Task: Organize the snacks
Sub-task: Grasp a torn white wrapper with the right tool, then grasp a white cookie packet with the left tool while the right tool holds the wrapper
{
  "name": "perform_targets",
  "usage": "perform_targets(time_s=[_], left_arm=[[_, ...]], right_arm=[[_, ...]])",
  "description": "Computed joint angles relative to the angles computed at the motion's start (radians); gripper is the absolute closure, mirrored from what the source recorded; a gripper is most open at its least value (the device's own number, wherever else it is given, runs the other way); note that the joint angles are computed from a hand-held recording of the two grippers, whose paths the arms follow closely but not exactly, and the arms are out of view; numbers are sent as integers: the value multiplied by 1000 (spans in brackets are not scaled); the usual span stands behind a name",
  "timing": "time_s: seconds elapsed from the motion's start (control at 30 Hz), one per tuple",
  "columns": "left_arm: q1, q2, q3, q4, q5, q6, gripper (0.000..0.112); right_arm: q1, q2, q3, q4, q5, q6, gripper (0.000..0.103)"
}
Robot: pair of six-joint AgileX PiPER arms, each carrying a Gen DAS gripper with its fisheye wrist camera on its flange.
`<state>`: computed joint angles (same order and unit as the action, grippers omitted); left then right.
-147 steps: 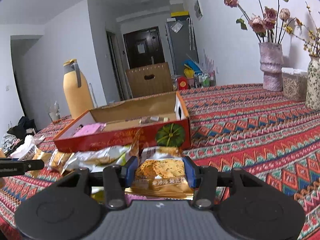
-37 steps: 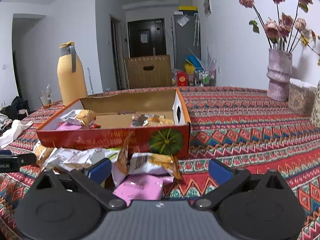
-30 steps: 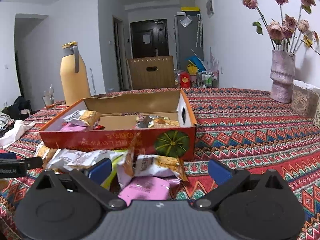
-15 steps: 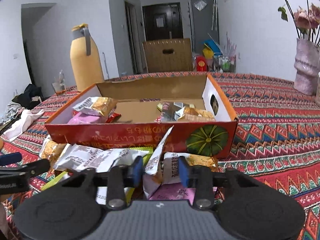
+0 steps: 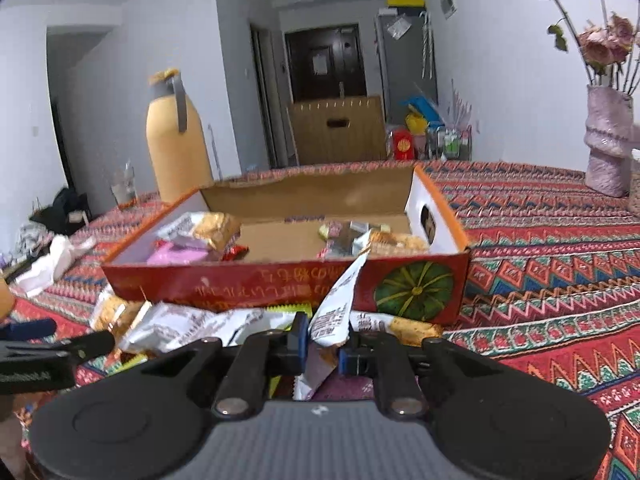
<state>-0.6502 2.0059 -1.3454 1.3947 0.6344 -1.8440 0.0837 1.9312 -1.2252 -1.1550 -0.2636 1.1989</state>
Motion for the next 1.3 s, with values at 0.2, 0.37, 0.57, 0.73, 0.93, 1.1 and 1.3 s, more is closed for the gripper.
perform_targets(time_s=[0.2,0.37,0.57,0.73,0.93,1.1,1.3], left_arm=[[19,-42,-10,-94,-17,147,9],[50,-19,-108,-232,37,385,9],[86,54,-237,-363,77,615,9],[111,133,-351,-494,86,747,9],[111,200,-446,-560,119,824,9],[117,216,-467,-602,118,838,20],[122,203,-438,-631,85,828,47]], right_arm=[[-51,-67,85,231,-42,-220,90],[-97,-84,111,342,-44,-306,90],[-139,-88,132,434,-56,-376,90],[-152,-86,137,475,-56,-405,90],[-164,-85,142,476,-57,-402,90],[-168,-81,140,455,-60,-379,89],[-165,-72,133,413,-61,-336,89]])
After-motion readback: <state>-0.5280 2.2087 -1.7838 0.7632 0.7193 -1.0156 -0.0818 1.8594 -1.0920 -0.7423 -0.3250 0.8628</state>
